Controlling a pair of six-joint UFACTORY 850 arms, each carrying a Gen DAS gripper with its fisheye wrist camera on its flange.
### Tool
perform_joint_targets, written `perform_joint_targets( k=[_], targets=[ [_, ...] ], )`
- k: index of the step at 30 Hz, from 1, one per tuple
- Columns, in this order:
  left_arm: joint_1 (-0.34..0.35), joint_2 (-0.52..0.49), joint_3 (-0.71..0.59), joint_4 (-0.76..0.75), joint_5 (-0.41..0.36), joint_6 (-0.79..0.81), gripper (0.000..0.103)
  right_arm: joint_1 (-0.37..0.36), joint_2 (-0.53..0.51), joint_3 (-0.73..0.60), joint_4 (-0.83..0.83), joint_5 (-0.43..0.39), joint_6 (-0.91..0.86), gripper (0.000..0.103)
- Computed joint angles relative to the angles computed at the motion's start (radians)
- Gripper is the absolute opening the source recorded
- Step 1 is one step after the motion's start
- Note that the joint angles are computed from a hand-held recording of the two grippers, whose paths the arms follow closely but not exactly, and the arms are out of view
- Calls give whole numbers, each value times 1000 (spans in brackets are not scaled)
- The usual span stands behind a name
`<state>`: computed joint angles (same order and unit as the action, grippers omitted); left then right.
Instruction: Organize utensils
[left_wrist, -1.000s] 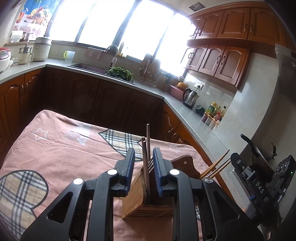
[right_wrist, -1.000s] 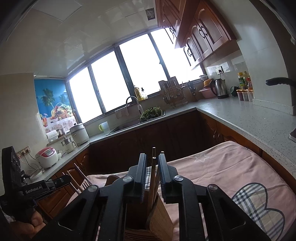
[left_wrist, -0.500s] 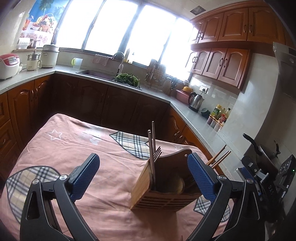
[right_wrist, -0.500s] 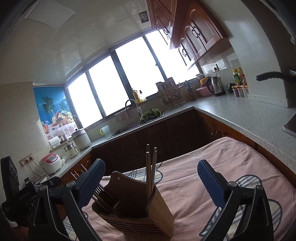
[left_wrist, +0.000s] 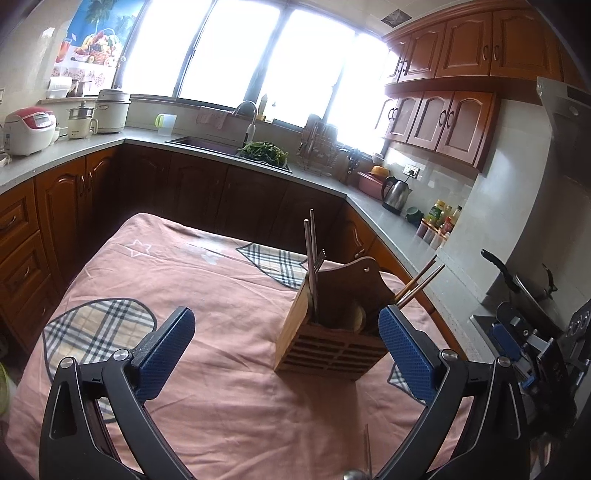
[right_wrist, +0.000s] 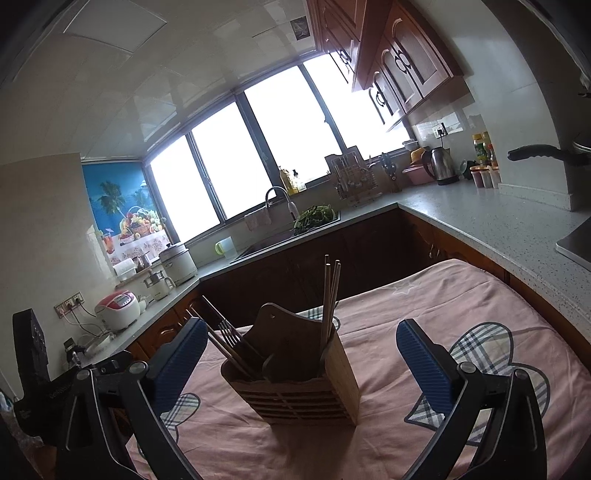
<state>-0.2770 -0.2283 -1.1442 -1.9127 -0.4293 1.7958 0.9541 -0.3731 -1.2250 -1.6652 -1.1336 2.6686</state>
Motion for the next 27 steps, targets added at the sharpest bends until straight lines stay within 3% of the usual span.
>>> perform_joint_targets(
  k=[14,27],
  targets=[
    [54,200,231,38,-33,49,102,145,11,15,80,-69,30,103],
    [79,364,412,-28,-23,188,102,258,-49,-46,188,-161,-99,103]
  ],
)
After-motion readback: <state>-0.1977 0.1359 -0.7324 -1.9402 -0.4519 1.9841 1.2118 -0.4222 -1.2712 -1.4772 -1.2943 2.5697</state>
